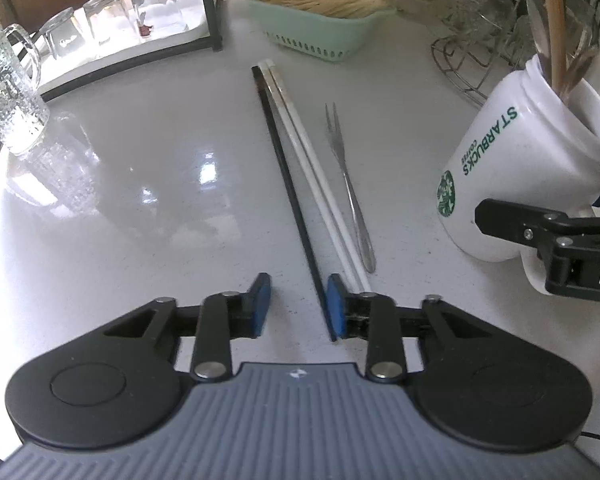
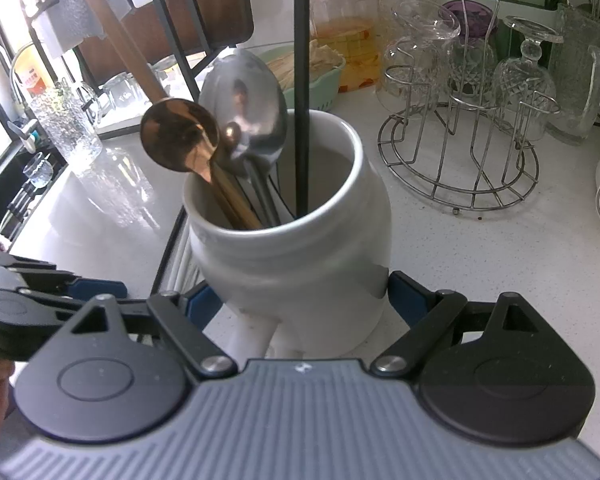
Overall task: Organize utensils
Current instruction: 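Close the left tool on the second black chopstick and lift it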
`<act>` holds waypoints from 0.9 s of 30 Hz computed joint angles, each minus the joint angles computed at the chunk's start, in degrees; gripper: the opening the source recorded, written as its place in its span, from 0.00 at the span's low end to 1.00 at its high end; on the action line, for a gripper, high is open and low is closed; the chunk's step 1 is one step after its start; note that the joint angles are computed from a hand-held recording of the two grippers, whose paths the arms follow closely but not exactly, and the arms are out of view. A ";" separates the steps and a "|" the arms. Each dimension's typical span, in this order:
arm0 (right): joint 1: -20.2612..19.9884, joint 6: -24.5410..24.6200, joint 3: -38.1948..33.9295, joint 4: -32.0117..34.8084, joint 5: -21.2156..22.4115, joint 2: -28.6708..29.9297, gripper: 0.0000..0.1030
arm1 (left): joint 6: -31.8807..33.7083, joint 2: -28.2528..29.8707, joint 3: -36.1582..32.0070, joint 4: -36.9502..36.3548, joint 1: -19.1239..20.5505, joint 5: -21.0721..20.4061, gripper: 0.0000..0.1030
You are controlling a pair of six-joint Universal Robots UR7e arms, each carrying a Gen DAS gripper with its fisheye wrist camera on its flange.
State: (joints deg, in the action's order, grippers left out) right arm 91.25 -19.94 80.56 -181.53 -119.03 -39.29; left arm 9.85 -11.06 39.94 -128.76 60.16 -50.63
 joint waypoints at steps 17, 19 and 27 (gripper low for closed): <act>0.43 -0.49 -0.29 -0.41 -1.07 0.46 0.88 | -7.91 -6.12 5.45 6.26 1.08 -3.84 0.04; 0.54 -0.77 -0.17 -0.74 -1.18 0.57 0.88 | -8.46 -7.45 6.79 7.06 1.33 -3.96 0.04; 1.27 -0.43 1.28 -0.72 -0.91 0.45 0.88 | -9.48 -12.21 11.44 9.38 2.73 -6.98 0.04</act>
